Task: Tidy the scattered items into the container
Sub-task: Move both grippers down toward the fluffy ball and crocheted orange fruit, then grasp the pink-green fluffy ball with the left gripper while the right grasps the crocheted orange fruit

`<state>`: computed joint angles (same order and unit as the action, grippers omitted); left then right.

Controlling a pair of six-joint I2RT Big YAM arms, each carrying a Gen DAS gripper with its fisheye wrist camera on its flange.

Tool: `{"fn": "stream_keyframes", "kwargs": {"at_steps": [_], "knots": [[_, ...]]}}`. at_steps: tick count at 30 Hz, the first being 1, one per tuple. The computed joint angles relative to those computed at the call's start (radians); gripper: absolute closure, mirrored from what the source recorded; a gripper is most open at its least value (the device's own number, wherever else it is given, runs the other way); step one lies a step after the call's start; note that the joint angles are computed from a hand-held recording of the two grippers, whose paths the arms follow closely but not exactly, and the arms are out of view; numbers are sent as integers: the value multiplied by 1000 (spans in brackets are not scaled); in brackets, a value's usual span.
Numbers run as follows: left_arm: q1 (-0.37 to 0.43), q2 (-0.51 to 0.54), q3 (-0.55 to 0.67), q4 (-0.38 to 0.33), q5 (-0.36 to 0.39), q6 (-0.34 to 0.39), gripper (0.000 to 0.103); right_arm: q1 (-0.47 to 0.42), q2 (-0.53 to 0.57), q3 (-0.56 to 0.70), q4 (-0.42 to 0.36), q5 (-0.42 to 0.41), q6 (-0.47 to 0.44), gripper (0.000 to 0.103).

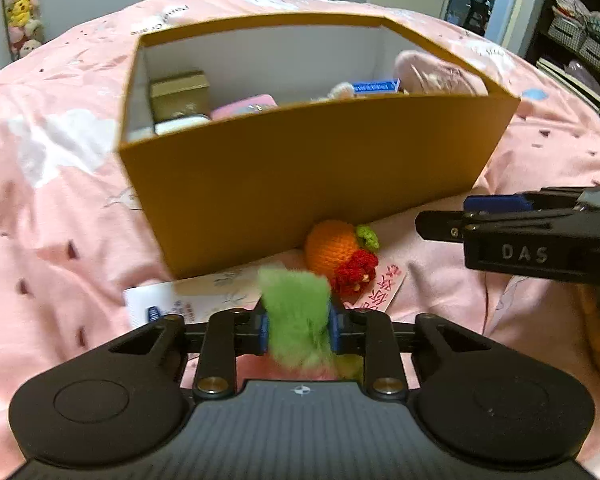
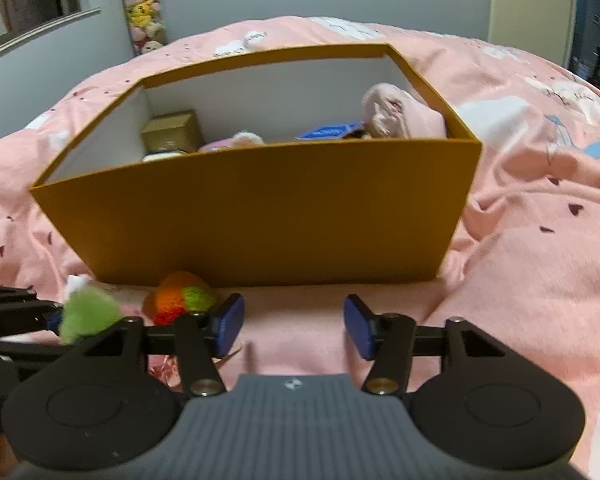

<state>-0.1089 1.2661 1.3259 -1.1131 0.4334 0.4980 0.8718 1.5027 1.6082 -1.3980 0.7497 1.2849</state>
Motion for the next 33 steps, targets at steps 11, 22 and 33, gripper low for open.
{"fn": "stream_keyframes", "kwargs": {"at_steps": [11, 22, 33], "knots": [[49, -4, 25, -93, -39, 55, 60, 0, 21, 24, 114, -23, -233, 50], [25, 23, 22, -106, -8, 76, 43, -34, 51, 29, 217, -148, -435, 55], [13, 86, 37, -114, -16, 37, 36, -89, 60, -4, 281, -263, -432, 53]]}}
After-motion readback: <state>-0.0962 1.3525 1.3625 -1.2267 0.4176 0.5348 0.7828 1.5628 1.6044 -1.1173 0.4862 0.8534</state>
